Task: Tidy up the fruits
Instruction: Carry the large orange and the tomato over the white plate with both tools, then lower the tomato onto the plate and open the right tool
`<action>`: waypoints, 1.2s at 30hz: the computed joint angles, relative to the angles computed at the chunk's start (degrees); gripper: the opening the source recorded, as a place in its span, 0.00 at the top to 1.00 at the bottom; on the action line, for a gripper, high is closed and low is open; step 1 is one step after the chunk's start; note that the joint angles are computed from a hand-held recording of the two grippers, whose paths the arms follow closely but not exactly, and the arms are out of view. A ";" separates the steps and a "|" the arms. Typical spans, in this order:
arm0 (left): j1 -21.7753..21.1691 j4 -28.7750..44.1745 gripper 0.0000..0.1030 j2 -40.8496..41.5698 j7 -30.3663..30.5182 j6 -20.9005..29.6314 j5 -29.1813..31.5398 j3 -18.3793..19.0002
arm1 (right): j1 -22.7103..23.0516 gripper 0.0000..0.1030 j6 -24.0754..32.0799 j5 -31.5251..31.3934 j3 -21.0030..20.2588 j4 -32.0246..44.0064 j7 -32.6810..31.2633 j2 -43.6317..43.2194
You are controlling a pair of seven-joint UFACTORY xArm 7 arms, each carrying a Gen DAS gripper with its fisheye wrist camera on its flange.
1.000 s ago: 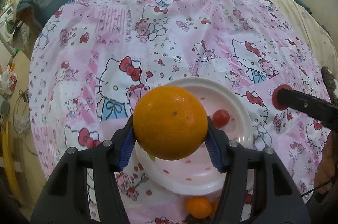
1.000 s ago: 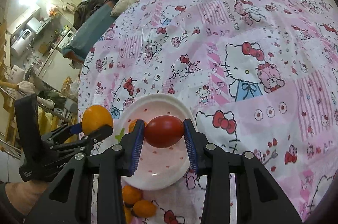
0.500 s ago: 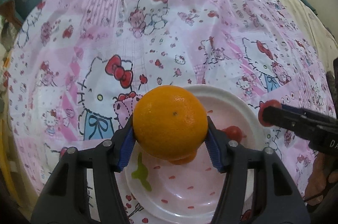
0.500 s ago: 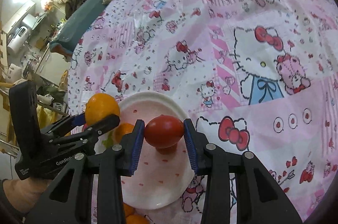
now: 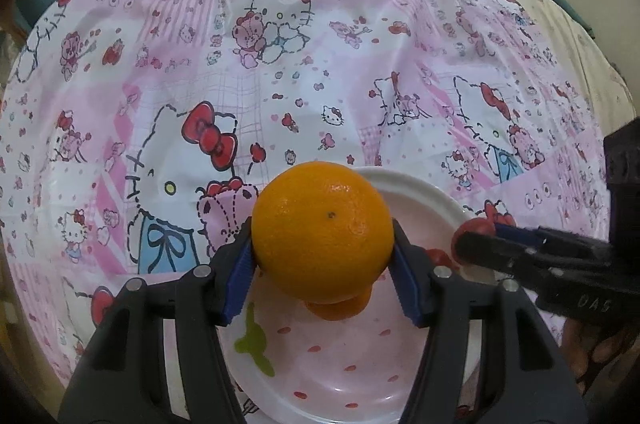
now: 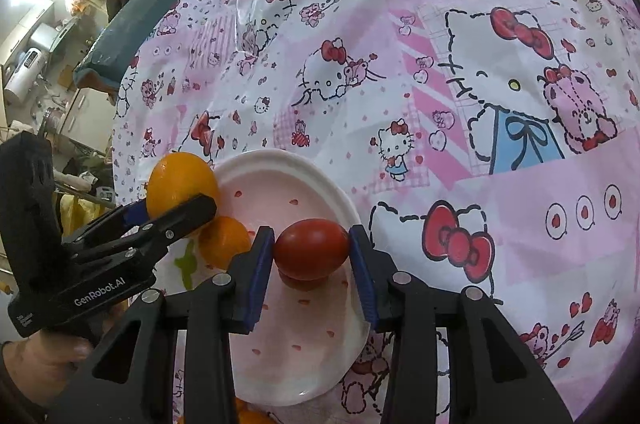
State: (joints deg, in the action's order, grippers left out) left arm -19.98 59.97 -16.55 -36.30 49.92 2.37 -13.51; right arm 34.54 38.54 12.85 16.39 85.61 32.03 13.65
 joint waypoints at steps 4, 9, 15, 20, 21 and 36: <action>0.07 0.44 0.44 0.48 -0.06 0.87 -0.38 0.19 | 0.57 0.59 1.25 -1.47 -0.12 0.95 0.28 0.58; -0.46 3.10 0.45 1.53 1.24 5.59 -3.93 1.37 | 0.27 0.59 1.35 -0.21 0.23 0.73 -0.83 0.35; -0.51 5.85 0.45 1.98 3.50 10.80 -9.18 2.49 | 0.29 0.59 0.78 0.15 0.20 0.83 -1.20 0.15; -0.23 5.36 0.45 1.50 3.35 9.99 -7.64 1.77 | 0.30 0.59 0.48 0.34 0.25 0.75 -1.34 -0.01; -0.15 4.96 0.45 1.16 3.16 9.37 -7.78 1.83 | 0.26 0.59 0.47 0.52 0.27 0.82 -1.38 0.01; -1.11 3.86 0.45 2.57 3.91 2.49 -8.19 1.07 | -1.73 0.34 -5.46 -1.11 -1.19 -5.42 5.07 -6.77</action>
State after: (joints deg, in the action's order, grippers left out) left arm -21.08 63.83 -13.98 -32.38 52.41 -5.82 -12.44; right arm 32.81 33.08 11.74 15.20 80.19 37.10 6.89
